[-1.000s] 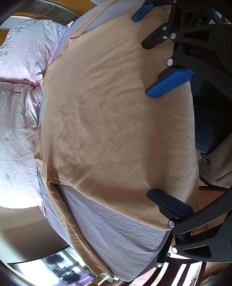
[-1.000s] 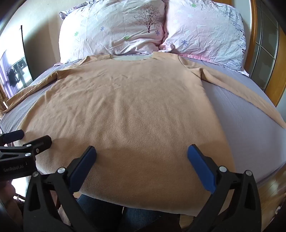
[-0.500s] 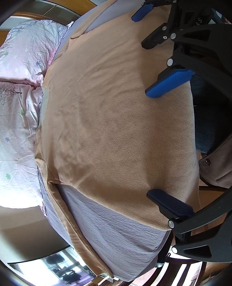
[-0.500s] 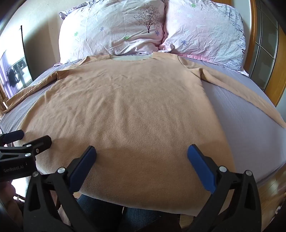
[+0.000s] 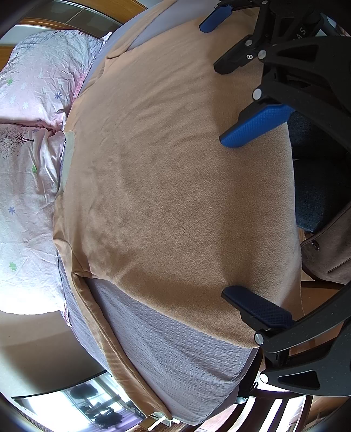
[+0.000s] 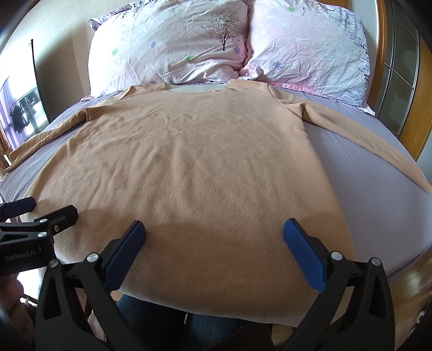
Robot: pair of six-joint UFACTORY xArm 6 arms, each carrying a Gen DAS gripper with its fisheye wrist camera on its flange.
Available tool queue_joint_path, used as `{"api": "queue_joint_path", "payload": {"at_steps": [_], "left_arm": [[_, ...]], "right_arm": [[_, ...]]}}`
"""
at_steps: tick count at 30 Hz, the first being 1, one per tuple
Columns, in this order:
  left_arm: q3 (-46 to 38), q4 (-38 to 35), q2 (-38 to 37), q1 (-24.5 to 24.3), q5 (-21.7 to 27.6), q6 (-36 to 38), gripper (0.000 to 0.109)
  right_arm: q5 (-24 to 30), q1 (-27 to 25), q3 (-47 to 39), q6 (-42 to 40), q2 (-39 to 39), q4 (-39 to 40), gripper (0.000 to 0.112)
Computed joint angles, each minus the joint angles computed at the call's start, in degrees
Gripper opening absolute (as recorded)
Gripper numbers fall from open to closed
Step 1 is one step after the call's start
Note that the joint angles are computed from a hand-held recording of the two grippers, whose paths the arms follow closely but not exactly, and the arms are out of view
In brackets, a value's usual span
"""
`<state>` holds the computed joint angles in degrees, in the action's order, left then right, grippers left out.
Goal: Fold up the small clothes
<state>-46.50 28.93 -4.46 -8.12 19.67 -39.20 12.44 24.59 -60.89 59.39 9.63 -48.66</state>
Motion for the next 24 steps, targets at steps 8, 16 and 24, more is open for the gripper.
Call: {"api": "queue_joint_path", "payload": {"at_steps": [8, 16, 24], "left_arm": [[0.1, 0.2, 0.0, 0.0, -0.1, -0.2, 0.102], [0.1, 0.5, 0.0, 0.1, -0.2, -0.5, 0.102], [0.1, 0.7, 0.0, 0.1, -0.3, -0.6, 0.102]], "right_arm": [[-0.1, 0.0, 0.1, 0.3, 0.0, -0.3, 0.101], [-0.4, -0.4, 0.7, 0.5, -0.7, -0.7, 0.101], [-0.3, -0.3, 0.7, 0.8, -0.6, -1.0, 0.101]]}}
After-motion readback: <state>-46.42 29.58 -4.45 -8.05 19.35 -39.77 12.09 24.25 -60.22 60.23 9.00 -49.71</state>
